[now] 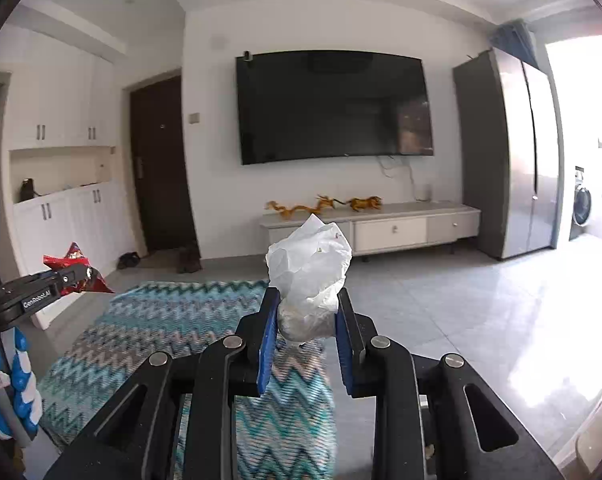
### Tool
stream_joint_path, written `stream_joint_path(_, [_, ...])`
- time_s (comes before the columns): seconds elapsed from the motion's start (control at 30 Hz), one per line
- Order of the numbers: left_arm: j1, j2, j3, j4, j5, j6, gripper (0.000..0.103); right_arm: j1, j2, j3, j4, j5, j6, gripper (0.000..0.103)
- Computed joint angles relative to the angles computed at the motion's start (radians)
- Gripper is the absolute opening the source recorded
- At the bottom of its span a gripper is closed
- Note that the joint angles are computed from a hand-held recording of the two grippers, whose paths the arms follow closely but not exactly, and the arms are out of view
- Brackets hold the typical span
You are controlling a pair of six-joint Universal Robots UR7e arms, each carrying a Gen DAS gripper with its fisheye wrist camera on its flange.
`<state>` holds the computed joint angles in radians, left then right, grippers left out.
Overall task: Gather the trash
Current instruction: 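Carry the red snack bag and white tissue over the white bin, then open both grippers to drop the snack bag and tissue into the bin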
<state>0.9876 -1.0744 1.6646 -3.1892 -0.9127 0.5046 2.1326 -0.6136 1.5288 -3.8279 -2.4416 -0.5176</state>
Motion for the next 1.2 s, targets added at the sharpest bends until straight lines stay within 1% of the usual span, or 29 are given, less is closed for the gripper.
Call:
stream_joint_path(0.17, [-0.021,0.072,-0.026,0.033,0.019,0.012,0.023,-0.059,-0.054,0.089,-0.026,0.018,0.078,0.027])
stream_joint_path(0.27, [-0.034,0.121,-0.044,0.066,0.026,0.015,0.024,-0.105,-0.095,0.161,-0.034,0.030,0.139,0.028])
stream_joint_path(0.43, [-0.056,0.210,-0.077,0.129,0.016,0.019,0.024,-0.175,-0.144,0.249,-0.041,0.035,0.218,0.028])
stream_joint_path(0.6, [-0.070,0.295,-0.122,0.228,-0.049,0.003,0.024,-0.245,-0.192,0.325,-0.033,0.031,0.294,0.028])
stream_joint_path(0.77, [-0.079,0.389,-0.199,0.380,-0.128,-0.033,0.024,-0.316,-0.227,0.398,0.003,0.032,0.387,0.028])
stream_joint_path(0.83, [-0.081,0.416,-0.217,0.415,-0.143,-0.042,0.024,-0.347,-0.240,0.420,0.026,0.044,0.422,0.029])
stream_joint_path(0.97, [-0.082,0.500,-0.304,0.538,-0.194,-0.085,0.024,-0.403,-0.245,0.443,0.078,0.067,0.489,0.029])
stream_joint_path(1.03, [-0.081,0.532,-0.344,0.590,-0.214,-0.107,0.024,-0.430,-0.246,0.446,0.102,0.085,0.509,0.030])
stream_joint_path(1.07, [-0.078,0.550,-0.367,0.622,-0.232,-0.121,0.025,-0.443,-0.244,0.442,0.119,0.092,0.515,0.030])
stream_joint_path(1.2, [-0.063,0.612,-0.449,0.700,-0.283,-0.164,0.035,-0.485,-0.235,0.425,0.177,0.114,0.534,0.030])
